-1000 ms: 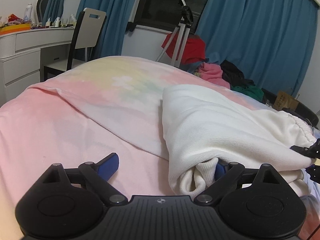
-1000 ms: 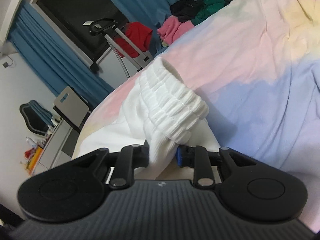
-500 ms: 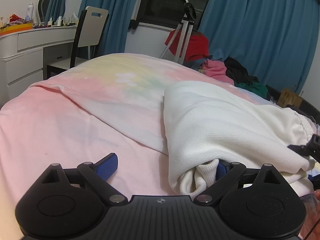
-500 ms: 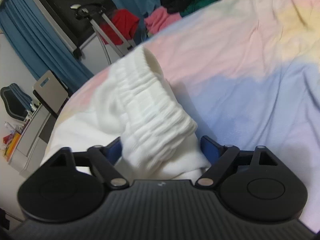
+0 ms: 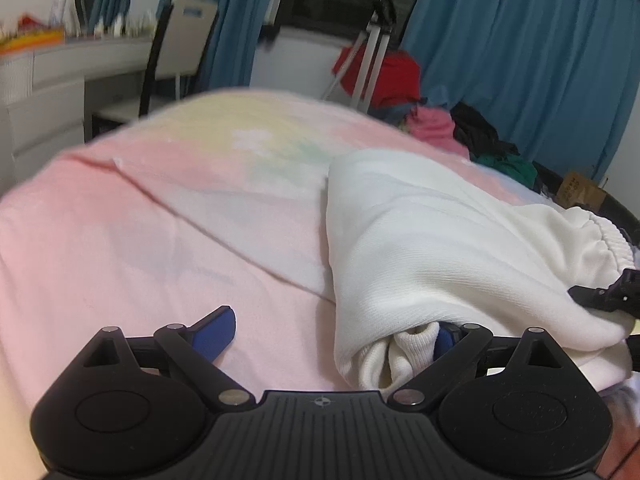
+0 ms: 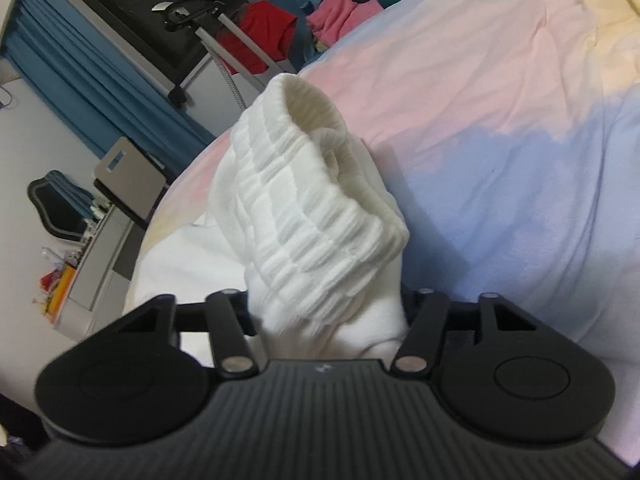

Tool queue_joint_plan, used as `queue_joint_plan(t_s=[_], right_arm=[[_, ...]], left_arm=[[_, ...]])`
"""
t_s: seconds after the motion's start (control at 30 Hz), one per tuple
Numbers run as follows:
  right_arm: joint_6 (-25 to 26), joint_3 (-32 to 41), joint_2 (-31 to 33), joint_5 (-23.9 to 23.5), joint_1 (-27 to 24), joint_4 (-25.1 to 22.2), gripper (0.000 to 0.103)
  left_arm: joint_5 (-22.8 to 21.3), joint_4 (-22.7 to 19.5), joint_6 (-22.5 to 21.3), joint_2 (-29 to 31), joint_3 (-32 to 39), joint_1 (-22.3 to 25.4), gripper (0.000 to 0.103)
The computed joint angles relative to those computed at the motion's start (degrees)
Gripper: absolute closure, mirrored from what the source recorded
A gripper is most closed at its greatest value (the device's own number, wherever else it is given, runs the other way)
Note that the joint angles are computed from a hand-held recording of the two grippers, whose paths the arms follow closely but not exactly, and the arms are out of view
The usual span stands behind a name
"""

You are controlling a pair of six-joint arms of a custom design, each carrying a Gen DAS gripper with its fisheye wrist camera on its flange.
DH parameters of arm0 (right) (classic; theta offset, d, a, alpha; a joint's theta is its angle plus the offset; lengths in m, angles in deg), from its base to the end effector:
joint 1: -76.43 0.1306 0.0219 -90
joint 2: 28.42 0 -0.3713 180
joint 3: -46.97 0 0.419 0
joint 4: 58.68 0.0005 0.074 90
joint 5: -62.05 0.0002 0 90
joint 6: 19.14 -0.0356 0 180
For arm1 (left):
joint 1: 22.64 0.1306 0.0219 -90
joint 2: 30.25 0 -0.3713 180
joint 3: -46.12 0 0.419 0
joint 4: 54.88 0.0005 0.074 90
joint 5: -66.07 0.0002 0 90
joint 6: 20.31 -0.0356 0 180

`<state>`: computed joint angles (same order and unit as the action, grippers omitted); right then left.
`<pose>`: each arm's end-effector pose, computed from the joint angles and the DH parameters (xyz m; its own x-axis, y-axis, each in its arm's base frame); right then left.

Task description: Fold clothes

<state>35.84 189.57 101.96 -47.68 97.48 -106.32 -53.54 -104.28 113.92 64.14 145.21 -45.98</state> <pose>0.7046 0.2835 0.4397 -0.7843 0.2769 -0.5551 -0.1768 0.7580 0.6279 0.5048 -0.1992 0.4612 -0.4781 -0.4542 -0.7517 -0.4347 0.8661 -0.2468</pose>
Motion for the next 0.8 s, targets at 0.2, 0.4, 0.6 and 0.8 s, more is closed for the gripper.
queue_joint_plan(t_s=[0.2,0.4,0.6,0.8], right_arm=[[-1.95,-1.45,-1.98,2.02,0.46,2.05,0.059],[0.5,-2.58,-3.96,4.72,1.25,3.25,0.061],[0.34,-2.36,-3.75,5.42,1.34,3.17,0.061],[-1.62,-0.28,-2.18,5.08,1.29,2.39,0.061]], left_arm=[[14.61,-1.77,5.17,-4.69,-2.08,2.85,0.012],[26.86,12.4,8.7,-9.82,-8.61,6.77,0.007],[32.13,19.53,13.38,-6.03,-8.64,10.31,0.004],[35.29,20.0,14.75,-2.49,-6.94,11.33,0.021]])
